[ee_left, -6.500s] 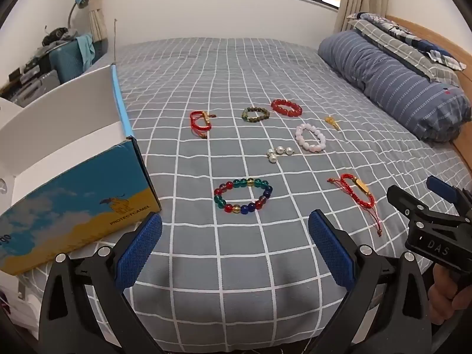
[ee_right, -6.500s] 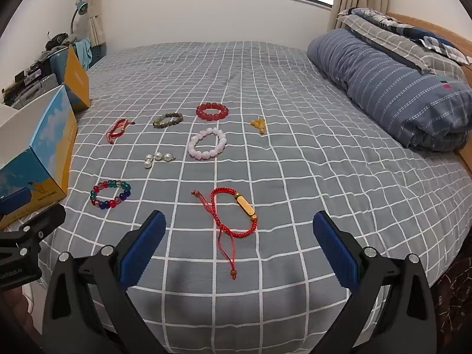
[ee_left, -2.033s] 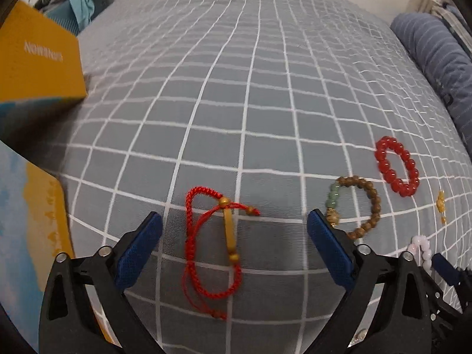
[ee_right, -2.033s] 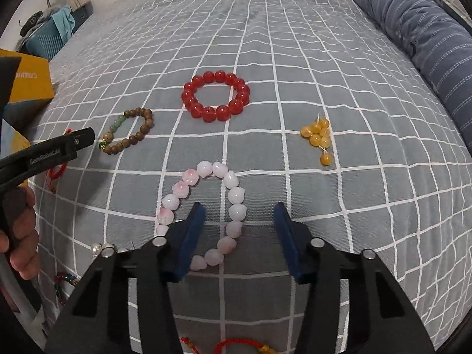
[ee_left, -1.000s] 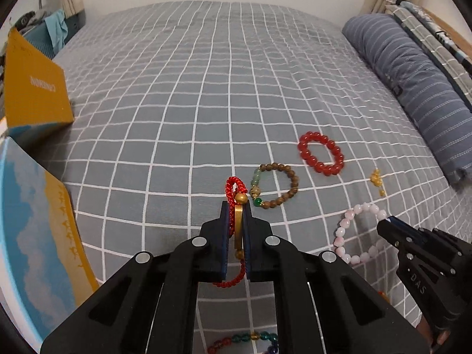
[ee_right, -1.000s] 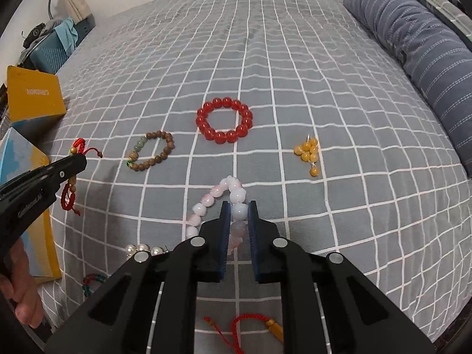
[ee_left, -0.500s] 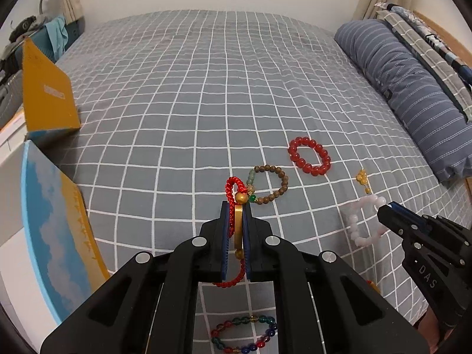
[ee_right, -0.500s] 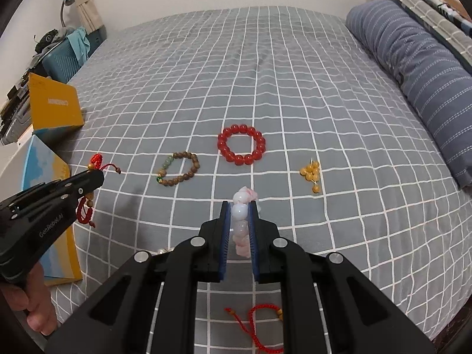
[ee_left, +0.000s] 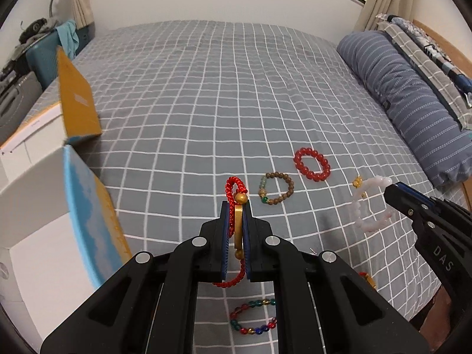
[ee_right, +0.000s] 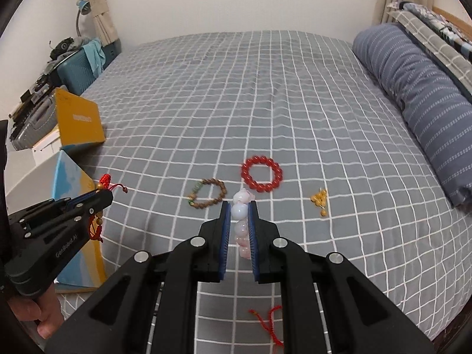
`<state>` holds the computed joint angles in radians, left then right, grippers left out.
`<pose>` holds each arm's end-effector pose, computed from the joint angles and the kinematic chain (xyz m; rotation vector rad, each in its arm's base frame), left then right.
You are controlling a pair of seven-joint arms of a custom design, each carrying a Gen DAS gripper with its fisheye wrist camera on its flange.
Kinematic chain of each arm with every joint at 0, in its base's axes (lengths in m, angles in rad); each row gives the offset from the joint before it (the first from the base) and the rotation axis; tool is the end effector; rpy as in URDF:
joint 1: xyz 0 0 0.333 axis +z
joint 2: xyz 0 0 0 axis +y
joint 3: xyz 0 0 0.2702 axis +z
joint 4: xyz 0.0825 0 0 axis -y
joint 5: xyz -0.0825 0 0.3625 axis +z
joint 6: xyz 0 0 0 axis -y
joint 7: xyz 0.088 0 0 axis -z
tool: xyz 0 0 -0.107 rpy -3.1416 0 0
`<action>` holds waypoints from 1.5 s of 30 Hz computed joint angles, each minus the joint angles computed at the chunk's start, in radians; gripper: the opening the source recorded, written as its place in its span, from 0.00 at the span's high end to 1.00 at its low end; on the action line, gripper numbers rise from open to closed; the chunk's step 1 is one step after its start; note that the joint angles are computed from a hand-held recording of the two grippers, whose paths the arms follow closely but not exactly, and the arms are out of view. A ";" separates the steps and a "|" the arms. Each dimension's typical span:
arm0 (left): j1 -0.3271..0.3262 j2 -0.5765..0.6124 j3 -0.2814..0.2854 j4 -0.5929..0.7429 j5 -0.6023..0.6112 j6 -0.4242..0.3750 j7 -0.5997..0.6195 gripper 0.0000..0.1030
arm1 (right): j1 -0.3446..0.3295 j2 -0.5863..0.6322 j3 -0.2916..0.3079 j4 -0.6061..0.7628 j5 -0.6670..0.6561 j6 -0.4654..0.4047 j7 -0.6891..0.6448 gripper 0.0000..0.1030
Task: Organize jewelry
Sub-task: 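Carry both held bracelets over the open white box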
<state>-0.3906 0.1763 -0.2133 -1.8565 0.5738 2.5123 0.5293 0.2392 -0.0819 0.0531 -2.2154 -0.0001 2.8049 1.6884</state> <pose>0.5082 -0.3486 0.4438 -1.9511 1.8288 -0.6739 0.5229 0.1578 0.4563 -1.9463 1.6305 -0.4905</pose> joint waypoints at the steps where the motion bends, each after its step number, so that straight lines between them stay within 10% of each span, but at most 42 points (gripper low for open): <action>1: 0.002 -0.017 0.002 -0.013 0.001 -0.001 -0.003 0.93 | 0.002 -0.002 0.002 0.002 0.002 -0.001 0.001 0.89; 25: 0.246 -0.635 -0.052 -0.543 -0.080 -0.025 -0.043 0.93 | 0.189 0.028 0.111 0.162 0.023 -0.010 -0.003 0.89; 45: 0.336 -1.076 -0.022 -1.004 -0.313 -0.104 0.065 0.93 | 0.392 0.336 0.162 0.429 -0.073 -0.150 0.045 0.89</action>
